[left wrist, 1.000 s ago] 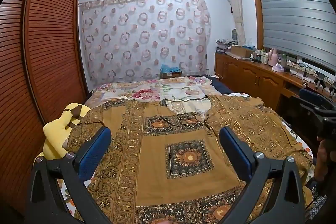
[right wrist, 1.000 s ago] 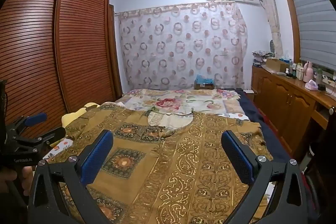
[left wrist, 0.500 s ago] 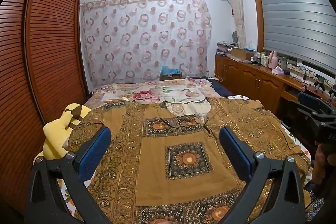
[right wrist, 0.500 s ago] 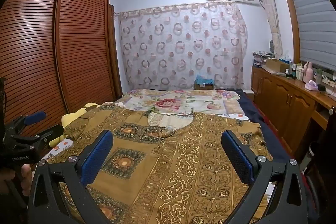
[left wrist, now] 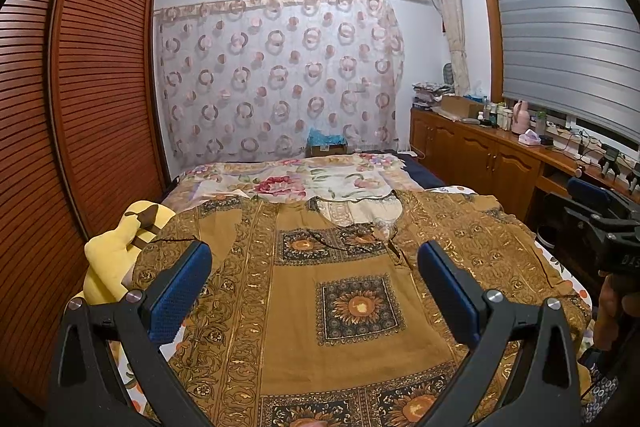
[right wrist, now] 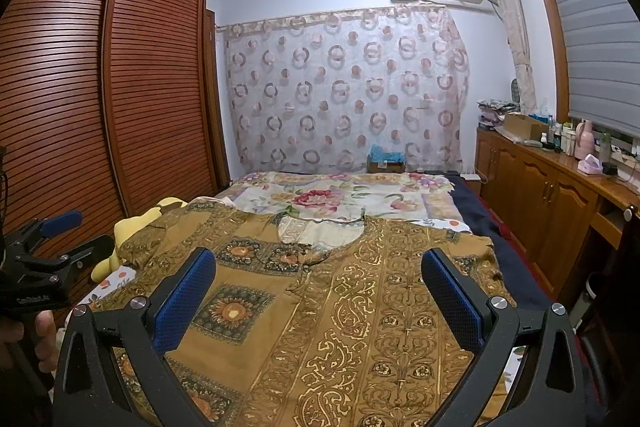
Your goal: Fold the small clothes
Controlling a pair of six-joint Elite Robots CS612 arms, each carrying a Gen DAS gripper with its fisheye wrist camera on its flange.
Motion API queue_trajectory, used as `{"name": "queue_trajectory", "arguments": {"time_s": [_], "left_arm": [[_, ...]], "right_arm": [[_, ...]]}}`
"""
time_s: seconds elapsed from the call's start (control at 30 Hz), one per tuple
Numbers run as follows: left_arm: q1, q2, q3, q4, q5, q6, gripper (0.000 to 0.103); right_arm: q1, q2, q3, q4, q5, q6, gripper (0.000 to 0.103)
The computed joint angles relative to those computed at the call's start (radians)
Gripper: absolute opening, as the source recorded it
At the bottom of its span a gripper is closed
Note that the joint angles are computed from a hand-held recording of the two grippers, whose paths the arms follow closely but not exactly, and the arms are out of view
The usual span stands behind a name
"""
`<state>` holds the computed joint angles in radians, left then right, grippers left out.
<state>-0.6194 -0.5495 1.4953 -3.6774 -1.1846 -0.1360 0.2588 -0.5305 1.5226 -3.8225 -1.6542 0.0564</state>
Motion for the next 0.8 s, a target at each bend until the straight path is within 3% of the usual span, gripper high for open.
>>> {"name": "queue_trajectory", "arguments": {"time_s": [0.8], "left_arm": [[-0.008, -0.014, 0.013, -0.011, 0.001, 0.004, 0.103]], "right_arm": [[-0.003, 0.001, -0.005, 0.004, 0.003, 0.002, 0.103]]}}
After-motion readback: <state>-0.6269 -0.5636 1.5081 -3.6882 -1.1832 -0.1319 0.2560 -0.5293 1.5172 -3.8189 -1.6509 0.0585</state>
